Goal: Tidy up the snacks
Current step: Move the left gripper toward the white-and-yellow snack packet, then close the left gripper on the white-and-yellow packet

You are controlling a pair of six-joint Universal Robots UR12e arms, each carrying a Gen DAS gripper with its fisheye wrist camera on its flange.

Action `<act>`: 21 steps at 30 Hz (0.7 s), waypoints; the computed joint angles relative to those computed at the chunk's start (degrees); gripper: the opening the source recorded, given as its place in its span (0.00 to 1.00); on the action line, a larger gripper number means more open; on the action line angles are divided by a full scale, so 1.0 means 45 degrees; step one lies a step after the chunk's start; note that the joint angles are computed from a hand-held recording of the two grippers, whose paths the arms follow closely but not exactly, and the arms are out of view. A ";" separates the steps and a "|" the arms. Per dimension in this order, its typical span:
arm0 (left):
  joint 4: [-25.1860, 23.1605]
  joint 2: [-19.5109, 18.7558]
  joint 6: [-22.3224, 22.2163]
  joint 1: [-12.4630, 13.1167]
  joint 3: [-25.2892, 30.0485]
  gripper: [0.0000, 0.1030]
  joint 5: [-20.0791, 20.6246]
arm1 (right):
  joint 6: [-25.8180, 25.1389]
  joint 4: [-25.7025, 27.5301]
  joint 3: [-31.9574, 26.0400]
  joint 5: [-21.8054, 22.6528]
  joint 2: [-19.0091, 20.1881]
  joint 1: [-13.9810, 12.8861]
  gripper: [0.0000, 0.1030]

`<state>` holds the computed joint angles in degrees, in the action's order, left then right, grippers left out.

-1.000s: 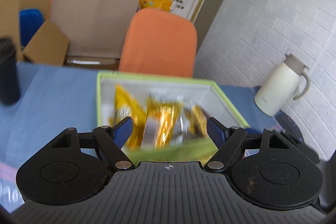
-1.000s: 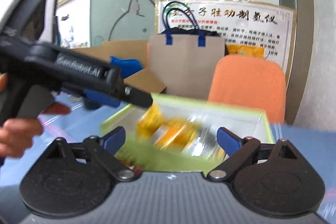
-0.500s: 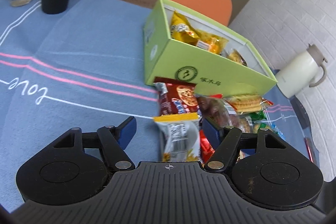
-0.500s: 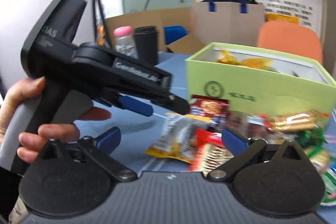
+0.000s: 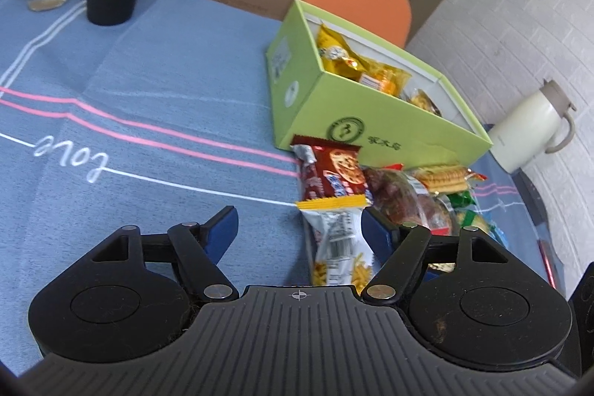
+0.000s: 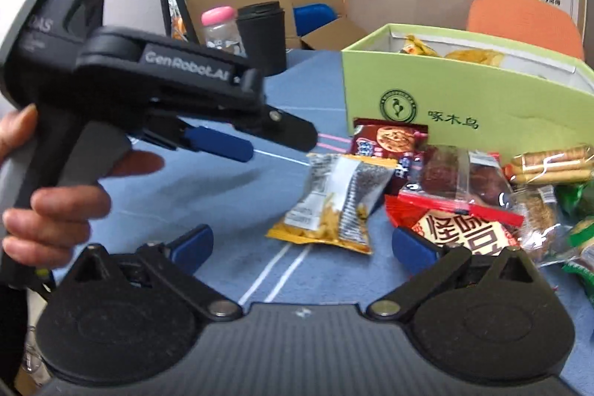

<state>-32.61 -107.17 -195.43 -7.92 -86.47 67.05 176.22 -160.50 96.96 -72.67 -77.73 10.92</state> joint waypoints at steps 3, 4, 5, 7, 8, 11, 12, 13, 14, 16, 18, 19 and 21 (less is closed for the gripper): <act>-0.0404 -0.0129 0.0399 -0.0037 0.0218 0.55 -0.0286 | -0.0466 -0.0108 -0.0276 -0.0711 0.0288 0.0272 0.99; -0.0589 -0.0182 0.0713 -0.0036 0.0307 0.55 -0.0504 | -0.0465 0.0003 -0.0402 -0.0609 0.0390 0.0276 0.99; -0.0861 -0.0241 0.1059 -0.0028 0.0414 0.53 -0.0766 | -0.0482 0.0153 -0.0518 -0.0536 0.0475 0.0280 0.99; -0.1511 -0.0377 0.1858 -0.0023 0.0663 0.49 -0.1284 | -0.0636 0.0409 -0.0689 -0.0663 0.0593 0.0312 0.99; -0.1893 -0.0449 0.2139 -0.0047 0.0812 0.44 -0.1319 | -0.0720 0.0477 -0.0743 -0.0706 0.0639 0.0312 0.99; -0.2612 -0.0636 0.2466 -0.0107 0.1106 0.38 -0.1247 | -0.1074 0.0697 -0.0929 -0.0931 0.0770 0.0356 0.98; -0.2549 -0.0645 0.2440 -0.0086 0.1074 0.37 -0.1391 | -0.1122 0.0766 -0.0967 -0.0958 0.0813 0.0359 0.97; -0.2593 -0.0641 0.2466 -0.0062 0.1060 0.29 -0.1542 | -0.1131 0.0731 -0.0968 -0.1013 0.0840 0.0362 0.94; -0.2618 -0.0636 0.2433 -0.0027 0.1031 0.17 -0.1793 | -0.1204 0.0528 -0.0921 -0.1154 0.0841 0.0385 0.91; -0.2556 -0.0559 0.2235 -0.0023 0.0928 0.15 -0.1818 | -0.1071 0.0344 -0.0803 -0.1275 0.0730 0.0359 0.66; -0.2315 -0.0376 0.2143 -0.0058 0.0706 0.13 -0.1581 | -0.0868 0.0225 -0.0599 -0.0771 0.0554 0.0205 0.61; -0.2249 -0.0284 0.1981 -0.0045 0.0602 0.13 -0.1654 | -0.0761 0.0127 -0.0489 -0.0613 0.0457 0.0167 0.61; -0.1922 -0.0096 0.1739 -0.0061 0.0401 0.12 -0.1661 | -0.0859 -0.0308 -0.0274 -0.0823 0.0285 0.0226 0.61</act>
<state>-41.26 -107.60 -187.60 -8.19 -84.66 59.58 172.36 -161.88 95.73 -76.37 -76.45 11.94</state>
